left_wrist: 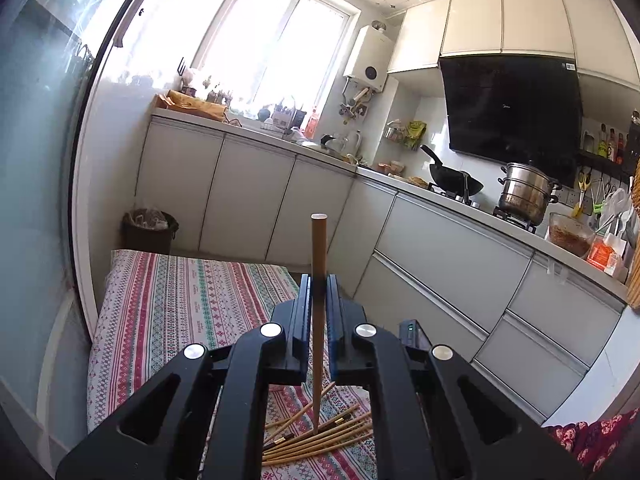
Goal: Organize utensils
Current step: 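Carry both sticks over the pink basket and open both tools to drop them in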
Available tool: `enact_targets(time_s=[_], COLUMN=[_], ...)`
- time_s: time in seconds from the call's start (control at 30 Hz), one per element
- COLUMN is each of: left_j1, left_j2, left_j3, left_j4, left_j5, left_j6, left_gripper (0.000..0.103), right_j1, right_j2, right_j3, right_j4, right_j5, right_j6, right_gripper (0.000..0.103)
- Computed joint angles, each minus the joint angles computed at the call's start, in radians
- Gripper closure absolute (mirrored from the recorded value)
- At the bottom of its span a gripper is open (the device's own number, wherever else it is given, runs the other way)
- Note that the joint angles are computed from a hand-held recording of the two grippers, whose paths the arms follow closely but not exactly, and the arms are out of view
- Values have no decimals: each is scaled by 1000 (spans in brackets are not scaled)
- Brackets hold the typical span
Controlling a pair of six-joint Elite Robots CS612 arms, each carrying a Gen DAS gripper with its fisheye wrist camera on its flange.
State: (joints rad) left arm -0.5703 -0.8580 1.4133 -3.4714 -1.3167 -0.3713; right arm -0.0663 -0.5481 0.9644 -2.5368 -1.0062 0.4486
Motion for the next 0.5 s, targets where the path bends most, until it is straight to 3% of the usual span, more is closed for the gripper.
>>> enact_targets(time_s=[0.23,0.5], left_j1=[-9,-5], left_j2=[10,42], left_j3=[-31,-104], left_j4=[44,119], left_j5=[24,52], left_j6=[-19,-36], left_gripper=[97,97], right_j1=[-29,-47], right_j2=[-116,-173], right_j3=[185,230], right_j4=[-266,-377], right_j5=[37,10], right_j6=[-102,-162], right_gripper=[95,95])
